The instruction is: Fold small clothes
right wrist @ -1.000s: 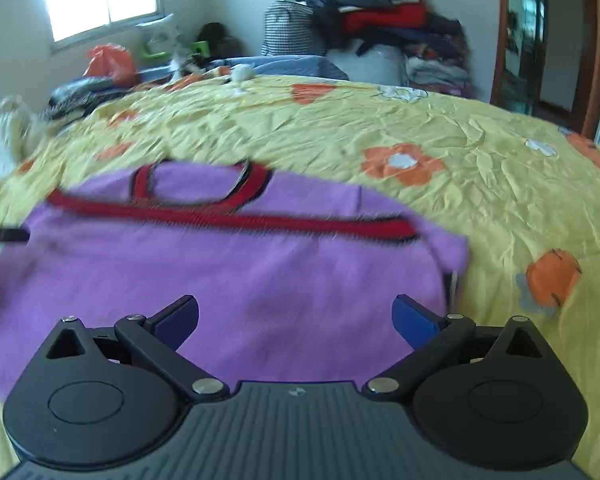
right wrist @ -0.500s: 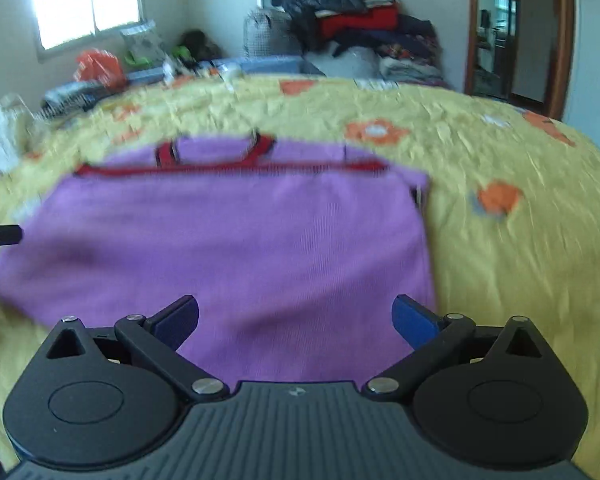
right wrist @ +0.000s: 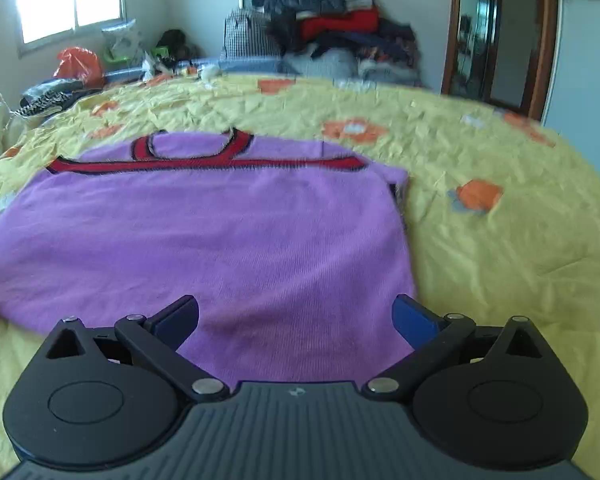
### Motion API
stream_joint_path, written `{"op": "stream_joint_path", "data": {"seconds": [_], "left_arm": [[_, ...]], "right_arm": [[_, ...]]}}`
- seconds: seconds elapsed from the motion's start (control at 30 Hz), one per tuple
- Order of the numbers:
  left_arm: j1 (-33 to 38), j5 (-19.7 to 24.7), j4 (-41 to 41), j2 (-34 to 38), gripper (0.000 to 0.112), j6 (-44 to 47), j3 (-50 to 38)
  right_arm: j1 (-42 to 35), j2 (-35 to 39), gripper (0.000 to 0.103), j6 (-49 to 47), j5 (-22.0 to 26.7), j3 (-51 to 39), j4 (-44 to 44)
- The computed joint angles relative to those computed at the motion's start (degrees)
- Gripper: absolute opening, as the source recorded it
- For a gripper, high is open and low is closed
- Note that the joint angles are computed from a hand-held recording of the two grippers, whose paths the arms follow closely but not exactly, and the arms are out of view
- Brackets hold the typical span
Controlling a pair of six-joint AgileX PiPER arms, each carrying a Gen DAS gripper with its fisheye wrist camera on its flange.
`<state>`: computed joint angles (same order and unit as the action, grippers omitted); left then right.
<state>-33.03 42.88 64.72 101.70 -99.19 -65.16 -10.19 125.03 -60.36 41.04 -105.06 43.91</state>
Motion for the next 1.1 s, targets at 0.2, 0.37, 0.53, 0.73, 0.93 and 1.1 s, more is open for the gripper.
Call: {"op": "stream_joint_path", "data": {"seconds": [0.2, 0.37, 0.53, 0.73, 0.93, 1.1], "left_arm": [[-0.31, -0.03, 0.7, -4.95, 0.101, -1.76, 2.2], [-1.31, -3.88, 3.91, -1.04, 0.103, -0.34, -5.38], [0.76, -4.82, -6.26, 8.98, 0.102, 8.65, -15.15], [-2.69, 3.22, -5.9, 11.69, 0.103, 9.34, -17.86], [-2.9, 4.91, -6.32, 11.99, 0.103, 8.79, -18.76], [-3.0, 4.89, -6.33, 11.8, 0.103, 8.7, -18.51]], "right_arm": [[-0.48, 0.18, 0.103, -0.61, -0.08, 0.45, -2.74], [0.44, 2.42, 0.103, 2.21, 2.49, -4.96, -0.34], [4.12, 7.84, 0.103, 8.53, 2.86, -14.3, -4.14], [4.98, 8.39, 0.103, 10.37, -1.08, -12.53, -9.16], [5.86, 7.25, 0.103, 13.07, -0.07, -12.64, -9.24], [4.3, 7.73, 0.103, 13.69, -1.53, -11.28, -9.51]]}}
